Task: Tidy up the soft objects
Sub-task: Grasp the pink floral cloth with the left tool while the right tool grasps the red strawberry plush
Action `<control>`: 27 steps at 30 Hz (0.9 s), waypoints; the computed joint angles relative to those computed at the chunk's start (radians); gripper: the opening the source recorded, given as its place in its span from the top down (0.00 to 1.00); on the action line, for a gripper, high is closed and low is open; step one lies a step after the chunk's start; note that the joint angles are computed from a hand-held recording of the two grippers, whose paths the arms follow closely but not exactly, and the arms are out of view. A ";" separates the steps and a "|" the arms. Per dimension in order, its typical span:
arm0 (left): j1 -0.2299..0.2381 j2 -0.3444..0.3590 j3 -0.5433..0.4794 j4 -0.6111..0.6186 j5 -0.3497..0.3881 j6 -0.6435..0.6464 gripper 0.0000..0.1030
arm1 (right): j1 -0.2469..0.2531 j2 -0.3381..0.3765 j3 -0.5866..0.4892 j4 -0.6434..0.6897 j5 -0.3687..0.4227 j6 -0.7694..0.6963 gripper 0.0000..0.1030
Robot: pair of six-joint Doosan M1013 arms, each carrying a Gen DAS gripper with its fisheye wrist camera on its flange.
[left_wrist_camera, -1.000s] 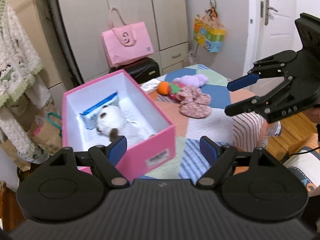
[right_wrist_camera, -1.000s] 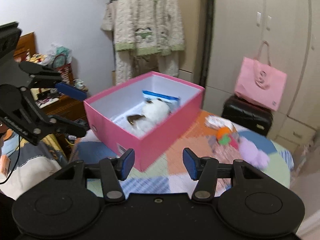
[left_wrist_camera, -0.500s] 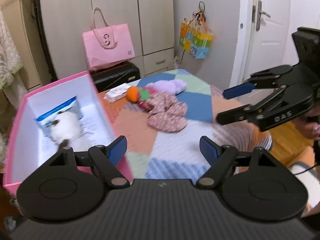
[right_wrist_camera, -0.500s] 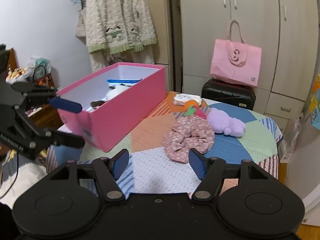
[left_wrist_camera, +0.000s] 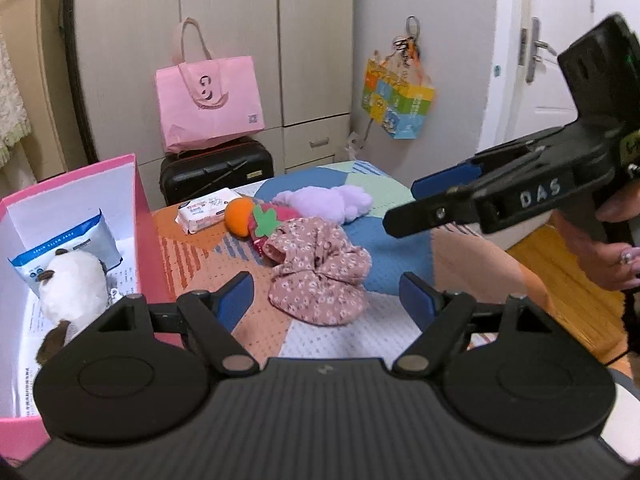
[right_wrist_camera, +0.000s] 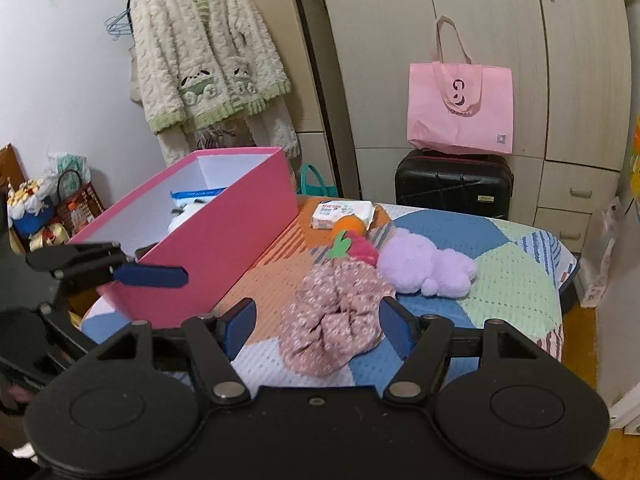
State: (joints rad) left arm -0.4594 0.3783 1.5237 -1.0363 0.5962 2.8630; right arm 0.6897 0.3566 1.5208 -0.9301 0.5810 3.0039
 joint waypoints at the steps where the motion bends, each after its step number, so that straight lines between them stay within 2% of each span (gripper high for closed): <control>1: -0.005 0.006 -0.002 -0.002 -0.011 -0.010 0.23 | -0.007 0.002 -0.002 0.010 -0.008 -0.013 0.29; 5: -0.027 0.032 -0.008 -0.021 -0.057 -0.035 0.23 | -0.037 0.025 -0.028 0.075 -0.033 -0.096 0.29; 9: -0.045 0.056 -0.011 -0.103 -0.117 0.002 0.23 | -0.067 0.056 -0.070 0.192 -0.052 -0.241 0.29; 14: -0.071 0.095 -0.039 -0.076 -0.170 -0.046 0.23 | -0.099 0.100 -0.139 0.329 -0.052 -0.414 0.29; 16: -0.085 0.110 -0.052 -0.010 -0.207 -0.113 0.23 | -0.110 0.119 -0.169 0.379 -0.032 -0.481 0.29; 18: -0.093 0.124 -0.070 0.083 -0.211 -0.197 0.23 | -0.124 0.137 -0.193 0.440 -0.019 -0.544 0.29; 20: -0.093 0.139 -0.091 0.134 -0.182 -0.238 0.23 | -0.137 0.152 -0.211 0.499 -0.010 -0.601 0.29; 24: -0.096 0.158 -0.122 0.229 -0.152 -0.347 0.23 | -0.155 0.169 -0.227 0.543 -0.006 -0.644 0.29; 26: -0.095 0.157 -0.117 0.205 -0.157 -0.313 0.24 | -0.164 0.175 -0.229 0.575 -0.019 -0.664 0.30; 27: -0.093 0.151 -0.105 0.143 -0.166 -0.238 0.25 | -0.168 0.176 -0.229 0.591 -0.026 -0.673 0.32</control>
State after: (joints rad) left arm -0.5522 0.5293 1.4187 -0.8932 0.4306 2.6245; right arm 0.5221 0.5327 1.2920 -0.3390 0.5548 2.3305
